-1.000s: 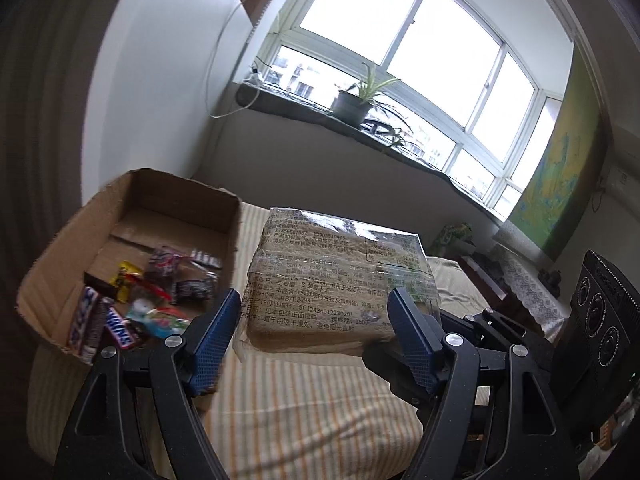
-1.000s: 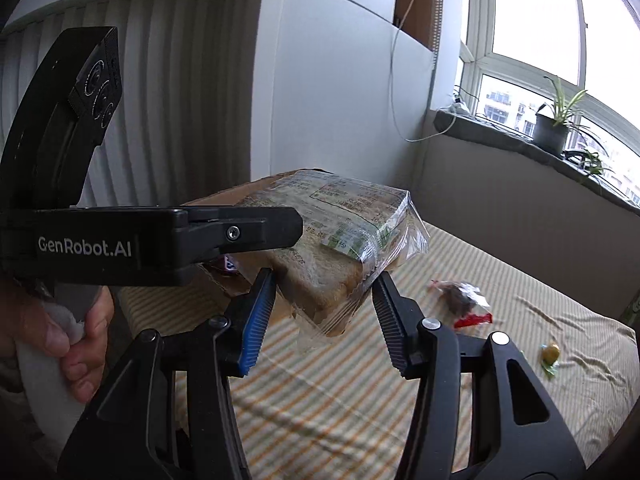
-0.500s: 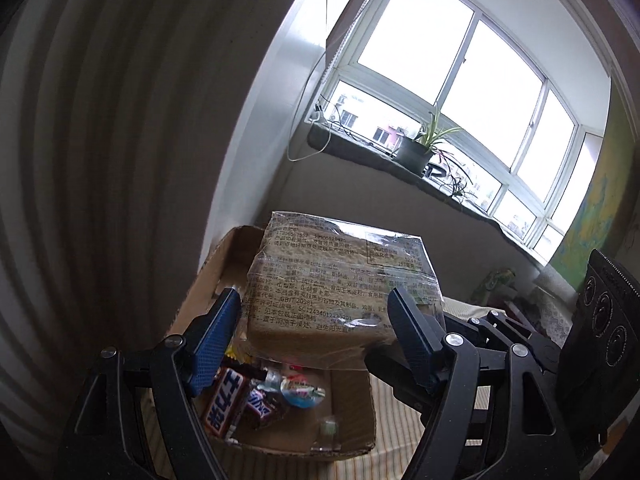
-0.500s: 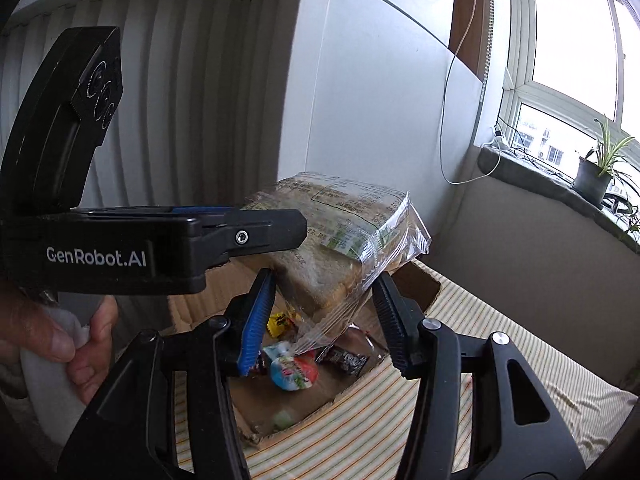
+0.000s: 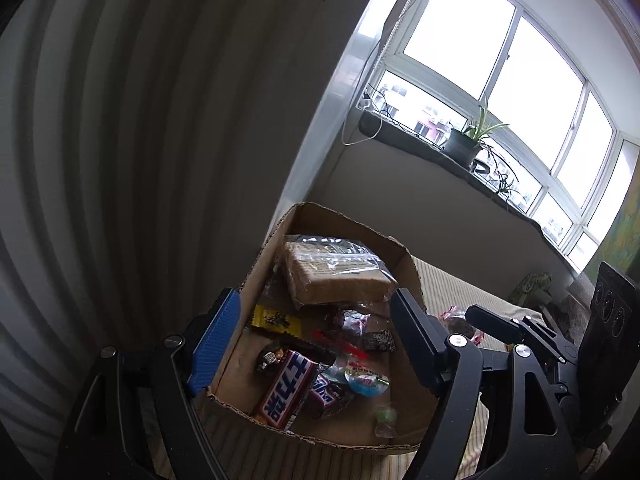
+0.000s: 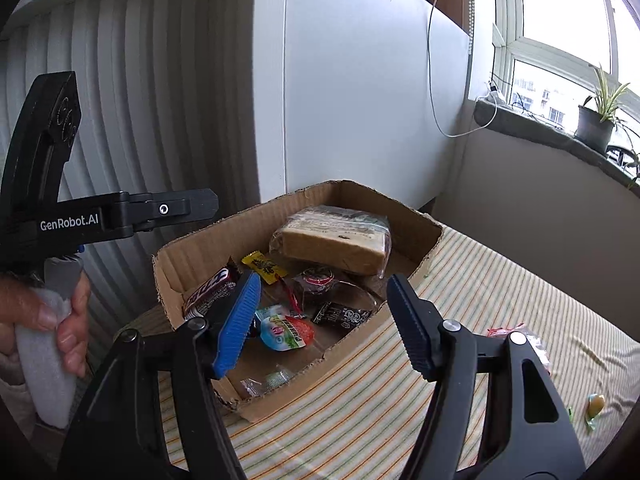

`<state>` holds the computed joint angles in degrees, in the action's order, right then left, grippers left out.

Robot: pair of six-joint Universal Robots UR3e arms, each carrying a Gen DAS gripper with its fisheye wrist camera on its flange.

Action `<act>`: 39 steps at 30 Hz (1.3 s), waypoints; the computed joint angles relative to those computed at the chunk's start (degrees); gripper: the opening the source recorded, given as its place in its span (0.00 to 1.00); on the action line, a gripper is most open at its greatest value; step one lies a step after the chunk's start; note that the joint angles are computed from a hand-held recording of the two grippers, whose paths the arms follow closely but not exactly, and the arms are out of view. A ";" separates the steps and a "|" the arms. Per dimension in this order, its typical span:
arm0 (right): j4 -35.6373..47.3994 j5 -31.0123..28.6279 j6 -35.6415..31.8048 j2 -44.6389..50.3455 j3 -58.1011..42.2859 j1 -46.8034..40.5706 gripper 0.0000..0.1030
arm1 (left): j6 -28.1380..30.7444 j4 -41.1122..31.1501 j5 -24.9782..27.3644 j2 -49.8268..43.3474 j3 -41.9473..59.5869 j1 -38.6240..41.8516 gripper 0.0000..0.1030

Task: Organize snacks
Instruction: 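Lower the bread loaf into the box and open the right gripper, then move both open grippers back to the remaining snacks on the bedspread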

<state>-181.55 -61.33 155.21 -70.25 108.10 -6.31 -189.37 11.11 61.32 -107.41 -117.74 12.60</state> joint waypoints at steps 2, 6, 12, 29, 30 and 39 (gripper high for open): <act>-1.84 -0.25 0.03 -2.03 2.26 0.31 0.76 | -0.05 -0.75 -0.29 1.28 -0.28 0.52 0.75; -2.87 0.21 1.02 -4.89 5.08 0.35 0.84 | 0.53 -0.46 -0.93 5.35 -2.98 1.18 0.75; -5.59 -1.72 4.61 -6.74 8.16 -0.29 0.90 | 1.01 -0.44 -1.04 9.43 -6.25 1.58 0.75; -6.98 13.11 2.48 -18.04 24.13 -25.99 0.99 | 1.32 -8.80 11.22 3.64 7.67 -14.88 0.75; -6.31 14.48 1.44 -19.30 25.56 -29.09 0.99 | 1.32 -9.86 11.94 2.56 9.68 -16.58 0.75; 12.69 24.28 -13.25 -32.68 33.22 -57.58 1.00 | 2.28 -17.11 15.27 -8.93 27.51 -30.42 0.76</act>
<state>-168.85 -37.05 141.96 -102.92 141.32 -63.88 -187.09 -6.01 76.59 -116.34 -90.23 -17.83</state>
